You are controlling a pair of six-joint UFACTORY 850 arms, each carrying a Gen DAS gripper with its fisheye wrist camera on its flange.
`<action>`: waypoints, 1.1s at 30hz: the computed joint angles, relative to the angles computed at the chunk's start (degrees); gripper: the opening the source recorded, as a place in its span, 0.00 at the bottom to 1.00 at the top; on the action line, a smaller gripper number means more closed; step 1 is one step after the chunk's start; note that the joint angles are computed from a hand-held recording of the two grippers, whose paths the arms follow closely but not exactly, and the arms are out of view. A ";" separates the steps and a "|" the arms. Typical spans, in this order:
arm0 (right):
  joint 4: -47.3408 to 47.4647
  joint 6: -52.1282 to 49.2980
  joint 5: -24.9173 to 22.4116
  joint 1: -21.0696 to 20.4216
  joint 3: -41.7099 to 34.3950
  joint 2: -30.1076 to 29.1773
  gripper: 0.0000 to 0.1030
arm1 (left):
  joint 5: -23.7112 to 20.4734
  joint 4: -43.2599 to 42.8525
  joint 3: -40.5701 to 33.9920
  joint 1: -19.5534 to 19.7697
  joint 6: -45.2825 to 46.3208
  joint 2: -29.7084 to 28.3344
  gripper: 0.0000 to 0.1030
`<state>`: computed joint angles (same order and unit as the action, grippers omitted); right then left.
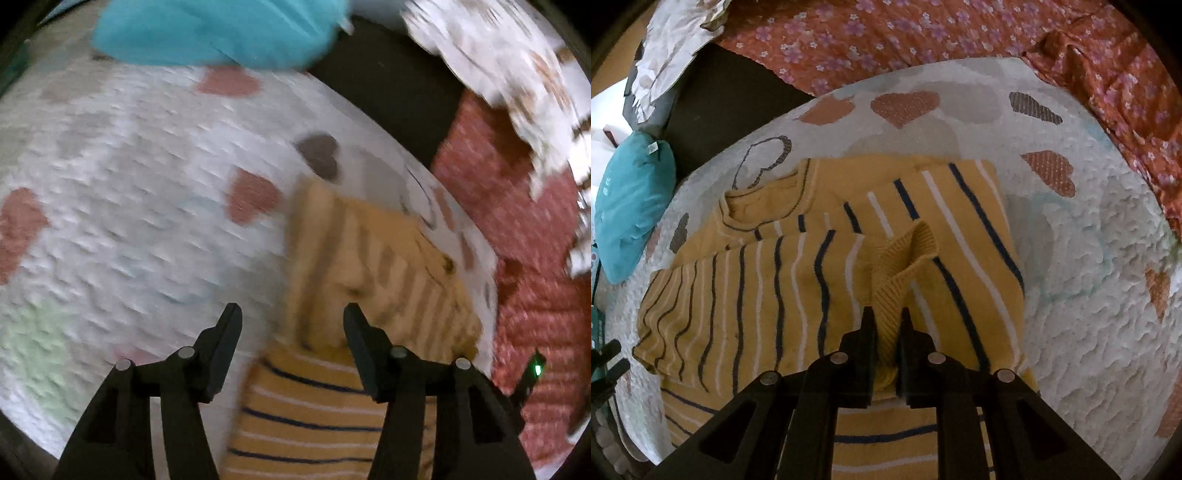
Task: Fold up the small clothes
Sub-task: 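Grasp the other sleeve cuff with the right tool and fold it across the sweater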
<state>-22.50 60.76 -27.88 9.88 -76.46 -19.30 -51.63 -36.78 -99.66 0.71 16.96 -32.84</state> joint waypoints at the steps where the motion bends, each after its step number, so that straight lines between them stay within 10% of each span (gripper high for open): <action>1: -0.43 0.02 -0.46 0.16 -0.23 0.05 0.13 | -1.20 -0.13 -0.01 -0.55 -0.44 -0.19 0.54; 11: 0.76 -1.63 -0.86 0.01 -0.29 -0.23 0.13 | -12.19 -14.14 -1.19 -0.40 -4.66 -6.10 0.53; 12: 1.08 -1.71 -0.76 -0.07 -0.20 -0.33 0.13 | -11.73 -15.06 -1.96 -0.33 -5.96 -7.05 0.49; 14: 1.09 -1.85 -1.19 -0.01 -0.46 -0.73 0.12 | -10.67 -14.07 -3.70 -0.30 -8.00 -8.46 0.06; 15: 0.86 -2.08 -1.69 0.11 -0.85 -0.95 0.12 | -10.50 -13.07 -4.37 -0.23 -8.47 -8.84 0.05; 33: -7.48 3.16 -3.17 1.28 -1.48 -1.84 0.11 | -12.45 -6.19 2.84 3.77 -1.43 -2.17 0.25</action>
